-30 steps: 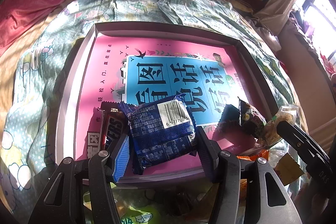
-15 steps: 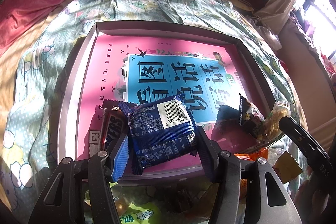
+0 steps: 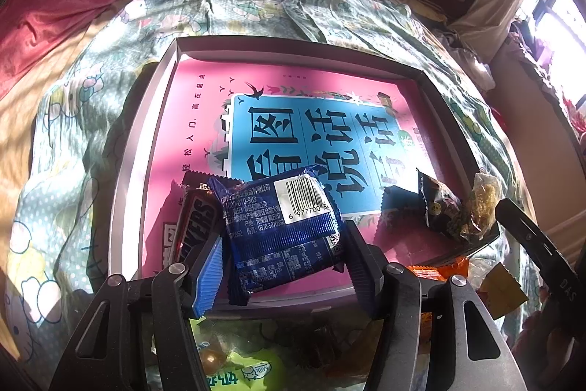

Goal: Organize snacks
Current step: 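Open the left tool to drop the blue packet while the right tool releases the bread bag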

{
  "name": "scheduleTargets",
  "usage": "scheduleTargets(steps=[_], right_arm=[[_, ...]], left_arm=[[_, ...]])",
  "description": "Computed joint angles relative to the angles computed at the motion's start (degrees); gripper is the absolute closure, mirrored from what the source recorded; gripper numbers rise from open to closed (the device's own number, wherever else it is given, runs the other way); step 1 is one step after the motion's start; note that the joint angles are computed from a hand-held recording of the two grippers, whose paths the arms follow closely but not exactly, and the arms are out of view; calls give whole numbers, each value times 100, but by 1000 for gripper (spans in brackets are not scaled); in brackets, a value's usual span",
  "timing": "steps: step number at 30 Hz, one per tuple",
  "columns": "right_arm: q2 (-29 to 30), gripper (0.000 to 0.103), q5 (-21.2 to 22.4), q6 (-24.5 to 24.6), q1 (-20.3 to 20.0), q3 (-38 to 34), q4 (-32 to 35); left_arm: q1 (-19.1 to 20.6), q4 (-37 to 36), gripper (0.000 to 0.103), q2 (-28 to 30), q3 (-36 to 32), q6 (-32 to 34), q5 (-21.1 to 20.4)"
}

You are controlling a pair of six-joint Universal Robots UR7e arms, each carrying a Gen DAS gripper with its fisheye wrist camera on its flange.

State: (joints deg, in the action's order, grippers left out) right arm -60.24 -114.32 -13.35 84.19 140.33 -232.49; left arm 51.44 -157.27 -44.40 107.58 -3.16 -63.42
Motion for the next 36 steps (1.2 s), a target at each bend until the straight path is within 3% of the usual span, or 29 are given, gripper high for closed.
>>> scheduleTargets(steps=[36], right_arm=[[81,49,227,-382,168,85,-524]], left_arm=[[-31,-494,32,-359,308,82,-74]])
